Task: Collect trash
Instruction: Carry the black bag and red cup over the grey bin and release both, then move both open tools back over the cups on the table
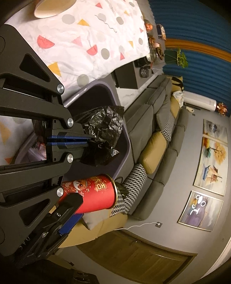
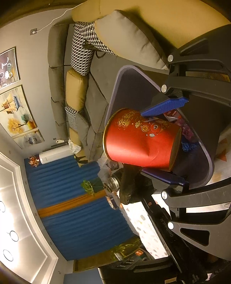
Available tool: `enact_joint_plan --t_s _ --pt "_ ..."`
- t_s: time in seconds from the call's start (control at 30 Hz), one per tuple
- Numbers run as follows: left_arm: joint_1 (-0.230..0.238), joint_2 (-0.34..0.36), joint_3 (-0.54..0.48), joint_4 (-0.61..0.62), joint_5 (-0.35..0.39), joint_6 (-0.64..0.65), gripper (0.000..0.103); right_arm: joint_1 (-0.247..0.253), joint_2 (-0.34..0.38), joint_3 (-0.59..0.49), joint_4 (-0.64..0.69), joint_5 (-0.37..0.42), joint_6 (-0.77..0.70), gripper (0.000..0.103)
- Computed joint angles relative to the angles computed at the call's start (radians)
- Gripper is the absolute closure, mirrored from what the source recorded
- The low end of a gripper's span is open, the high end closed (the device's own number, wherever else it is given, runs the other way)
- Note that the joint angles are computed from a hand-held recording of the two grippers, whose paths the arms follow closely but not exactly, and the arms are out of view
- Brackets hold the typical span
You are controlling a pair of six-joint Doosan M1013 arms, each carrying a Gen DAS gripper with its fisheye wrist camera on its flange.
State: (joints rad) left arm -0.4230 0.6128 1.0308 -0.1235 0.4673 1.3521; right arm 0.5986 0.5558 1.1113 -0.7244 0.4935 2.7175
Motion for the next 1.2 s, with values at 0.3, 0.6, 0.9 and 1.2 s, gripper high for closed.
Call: enact_joint_plan --t_s 0.3,0.6,0.9,1.2 --pt "0.01 -0.049 0.079 0.104 -0.044 -0.133 0.038 0.005 0.014 -0.02 0.038 0.023 -0.042 0.043" --pt "-0.002 -0.169 0.251 0.647 -0.097 -0.676 0.01 0.013 0.027 -0.037 0.023 0.038 -0.051 0.032" --pt "-0.025 -0.288 0.395 1.089 0.049 -1.119 0.008 0.059 -0.018 0.009 -0.145 0.041 0.055 0.027" --pt "-0.032 -0.41 0.553 1.23 0.2 -1.331 0.007 0.128 -0.061 0.059 -0.214 -0.041 0.066 0.023"
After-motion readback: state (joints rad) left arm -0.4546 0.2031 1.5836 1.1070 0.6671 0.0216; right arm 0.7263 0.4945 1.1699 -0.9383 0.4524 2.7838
